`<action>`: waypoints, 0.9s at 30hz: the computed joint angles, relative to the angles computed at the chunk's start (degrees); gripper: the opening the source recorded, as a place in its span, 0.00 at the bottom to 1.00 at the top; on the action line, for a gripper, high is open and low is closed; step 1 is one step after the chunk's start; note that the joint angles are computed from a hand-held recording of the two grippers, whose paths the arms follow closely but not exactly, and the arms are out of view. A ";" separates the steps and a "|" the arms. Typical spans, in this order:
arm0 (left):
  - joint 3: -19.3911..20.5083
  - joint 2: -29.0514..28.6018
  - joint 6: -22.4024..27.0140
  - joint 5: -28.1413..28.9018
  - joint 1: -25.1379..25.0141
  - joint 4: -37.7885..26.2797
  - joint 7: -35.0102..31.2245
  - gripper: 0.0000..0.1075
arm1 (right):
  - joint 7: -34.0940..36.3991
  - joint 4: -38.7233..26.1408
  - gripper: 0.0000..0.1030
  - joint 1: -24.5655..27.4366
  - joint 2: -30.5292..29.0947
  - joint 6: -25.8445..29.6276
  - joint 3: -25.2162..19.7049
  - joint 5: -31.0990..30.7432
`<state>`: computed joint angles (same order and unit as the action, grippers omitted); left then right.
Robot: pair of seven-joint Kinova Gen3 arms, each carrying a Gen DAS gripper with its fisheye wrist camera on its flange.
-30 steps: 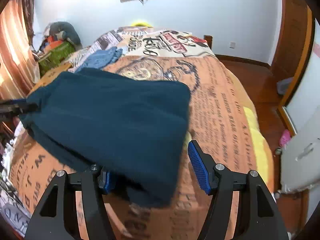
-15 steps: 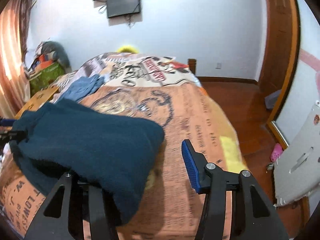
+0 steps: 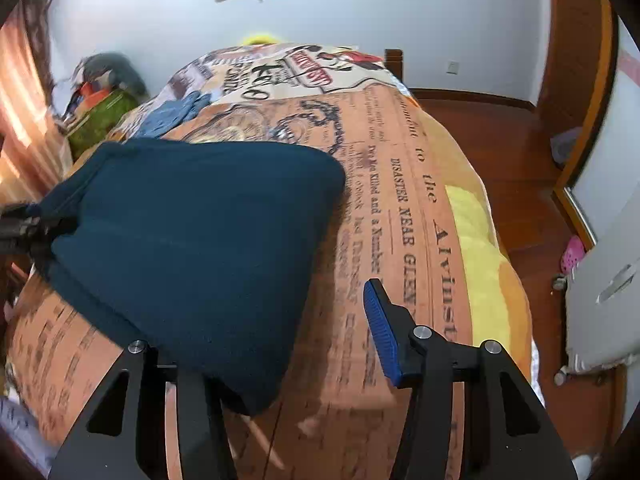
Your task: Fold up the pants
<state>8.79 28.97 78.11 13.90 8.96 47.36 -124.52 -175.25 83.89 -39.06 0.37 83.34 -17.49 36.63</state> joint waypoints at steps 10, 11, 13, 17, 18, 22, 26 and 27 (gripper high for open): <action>1.19 0.66 6.56 9.52 -9.28 -4.01 -1.65 0.79 | 0.67 -7.14 0.46 -3.88 1.69 5.13 -1.03 0.10; 0.88 -0.05 5.74 9.76 -10.17 -3.42 -2.00 0.79 | 0.54 -7.74 0.46 -4.35 1.59 5.23 -1.06 0.38; 0.29 -0.99 4.53 9.98 -11.45 -2.43 -2.19 0.79 | 0.88 -9.31 0.46 -5.12 1.93 5.86 -1.09 1.29; -1.73 -2.26 0.81 9.20 -14.31 -0.52 -0.93 0.79 | 3.52 -14.12 0.53 -7.98 3.90 9.09 -1.04 6.32; -2.23 -1.86 0.59 8.94 -15.09 -0.85 0.13 0.79 | 4.33 -14.95 0.54 -8.53 4.29 9.12 -0.65 7.53; -2.89 1.74 3.35 8.46 -18.36 -5.05 4.71 0.79 | 7.51 -17.12 0.54 -8.41 5.99 6.22 2.03 9.30; -2.79 5.94 6.78 8.50 -21.50 -9.07 9.23 0.79 | 9.05 -17.52 0.54 -6.74 8.01 1.80 4.91 7.62; -2.87 6.51 6.90 8.09 -21.77 -9.18 10.01 0.79 | 9.15 -17.38 0.54 -6.01 8.47 0.43 5.61 6.32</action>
<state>5.92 35.47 85.01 21.99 -12.80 38.18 -114.51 -166.10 66.51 -45.07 8.84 83.77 -11.89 42.95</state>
